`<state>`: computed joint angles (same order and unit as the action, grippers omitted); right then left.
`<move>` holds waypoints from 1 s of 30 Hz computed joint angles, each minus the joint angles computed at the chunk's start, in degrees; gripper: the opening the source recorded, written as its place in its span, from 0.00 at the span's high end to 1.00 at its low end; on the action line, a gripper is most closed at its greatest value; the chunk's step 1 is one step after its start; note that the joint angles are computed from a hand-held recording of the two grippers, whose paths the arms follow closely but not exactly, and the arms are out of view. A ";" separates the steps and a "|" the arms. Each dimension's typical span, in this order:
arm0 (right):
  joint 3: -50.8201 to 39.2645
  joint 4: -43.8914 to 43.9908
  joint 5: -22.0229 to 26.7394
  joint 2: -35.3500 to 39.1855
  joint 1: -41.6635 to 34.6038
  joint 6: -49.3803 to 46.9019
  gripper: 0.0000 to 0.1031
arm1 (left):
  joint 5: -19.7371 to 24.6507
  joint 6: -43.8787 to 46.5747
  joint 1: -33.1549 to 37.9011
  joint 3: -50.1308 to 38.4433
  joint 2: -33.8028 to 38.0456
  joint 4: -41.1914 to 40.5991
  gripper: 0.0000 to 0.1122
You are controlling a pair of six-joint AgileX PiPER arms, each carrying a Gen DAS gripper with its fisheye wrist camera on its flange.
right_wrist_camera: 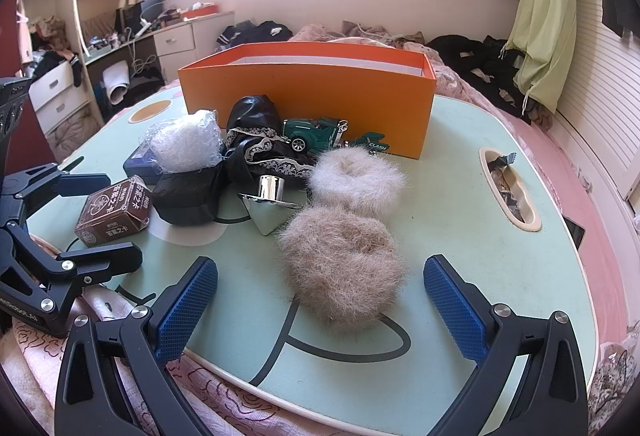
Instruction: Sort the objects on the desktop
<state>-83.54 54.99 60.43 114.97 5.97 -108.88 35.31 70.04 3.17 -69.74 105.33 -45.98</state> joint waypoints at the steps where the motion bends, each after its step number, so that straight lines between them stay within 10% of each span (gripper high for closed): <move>1: 0.10 -0.01 0.02 -0.11 0.00 0.00 0.00 | 0.00 -0.06 -0.03 -0.04 0.02 0.04 0.08; 30: -6.43 -2.88 8.80 3.80 -0.52 -3.05 0.00 | 0.33 0.17 0.08 -0.18 0.11 -0.14 0.08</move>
<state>-89.97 52.11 69.23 118.77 5.45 -111.93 35.64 70.20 3.25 -69.92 105.45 -46.12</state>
